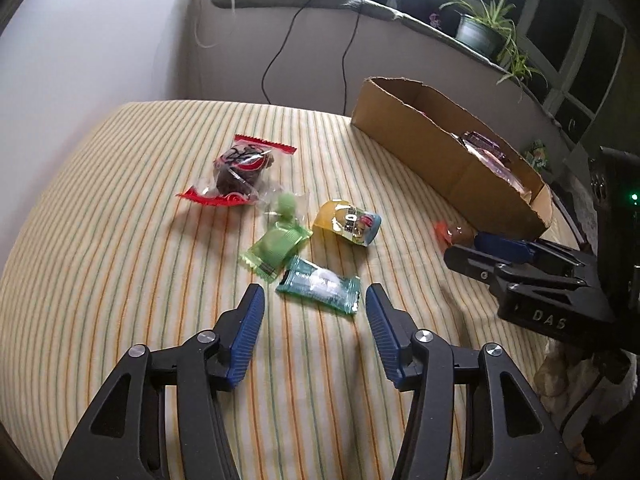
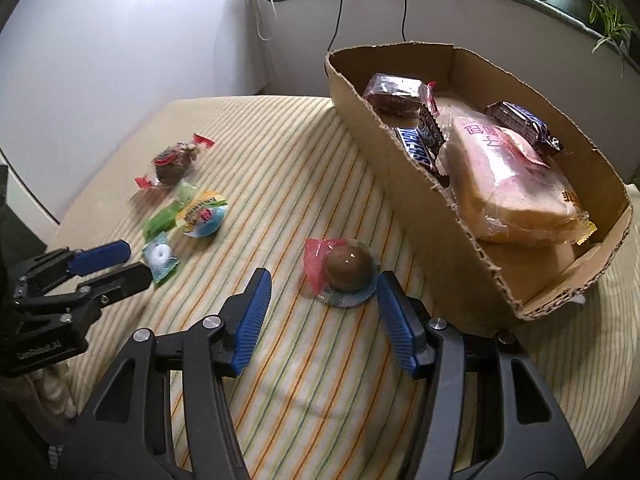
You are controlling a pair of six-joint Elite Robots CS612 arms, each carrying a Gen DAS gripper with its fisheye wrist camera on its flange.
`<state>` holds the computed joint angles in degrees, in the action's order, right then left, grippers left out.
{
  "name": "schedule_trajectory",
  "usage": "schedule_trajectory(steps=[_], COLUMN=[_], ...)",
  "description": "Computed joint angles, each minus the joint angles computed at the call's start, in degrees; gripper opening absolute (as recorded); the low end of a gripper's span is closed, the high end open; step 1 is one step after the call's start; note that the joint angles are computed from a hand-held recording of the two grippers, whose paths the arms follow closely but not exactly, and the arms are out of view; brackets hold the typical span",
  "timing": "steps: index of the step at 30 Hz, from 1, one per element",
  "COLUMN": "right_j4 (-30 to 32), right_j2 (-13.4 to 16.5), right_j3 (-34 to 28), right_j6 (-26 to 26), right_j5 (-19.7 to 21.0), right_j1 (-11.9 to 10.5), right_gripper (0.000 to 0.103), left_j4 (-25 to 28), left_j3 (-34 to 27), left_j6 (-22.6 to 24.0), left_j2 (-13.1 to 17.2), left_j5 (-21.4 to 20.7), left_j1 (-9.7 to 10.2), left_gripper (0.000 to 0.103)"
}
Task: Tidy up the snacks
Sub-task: 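Move both grippers back over the remaining snacks, then grasp the teal candy with the left gripper while the right gripper grasps the chocolate ball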
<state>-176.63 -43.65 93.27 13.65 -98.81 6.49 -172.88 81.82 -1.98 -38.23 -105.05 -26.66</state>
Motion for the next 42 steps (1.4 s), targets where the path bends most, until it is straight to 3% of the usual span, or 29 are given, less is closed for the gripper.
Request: schedule_trajectory(steps=[5,11,13,16,26,29,37,42], right_j4=[1.03,0.07,-0.26,-0.24,1.96,1.82,0.18,-0.73], right_j2=[0.52,0.48,0.61,0.84,1.86,2.04,1.92,1.87], right_j3=[-0.84,-0.51,-0.57,-0.87,-2.64,-2.82,-2.17,-1.79], right_j6=[0.01,1.00,1.61,2.22,2.13,0.74,-0.05,-0.39], right_j5=[-2.16,-2.50,-2.73,-3.39,-6.49,-6.24,-4.56,-3.49], right_j1=[0.43,0.51,0.53,0.70,1.34,1.53,1.49,1.40], right_gripper=[0.058,0.058,0.056,0.045,0.044,0.029,0.028,0.028], left_j4=[2.01,2.32,2.13,2.01,1.10,0.92,0.47,0.56], left_j3=[-1.15,-1.43,-1.35,-1.43,-1.56,-1.49,-1.41,-0.88], left_j6=[3.56,4.26,4.54,4.50,3.23,3.39,1.98,4.75], left_j2=[0.47,0.67,0.67,0.78,1.15,1.14,1.13,0.72], left_j5=[1.20,1.36,1.18,1.08,-1.03,-1.00,-2.02,-0.96], left_j1=[-0.49,-0.55,-0.53,-0.55,0.05,0.02,0.49,-0.02], left_gripper=[0.056,0.055,0.049,0.042,0.031,0.030,0.021,0.022])
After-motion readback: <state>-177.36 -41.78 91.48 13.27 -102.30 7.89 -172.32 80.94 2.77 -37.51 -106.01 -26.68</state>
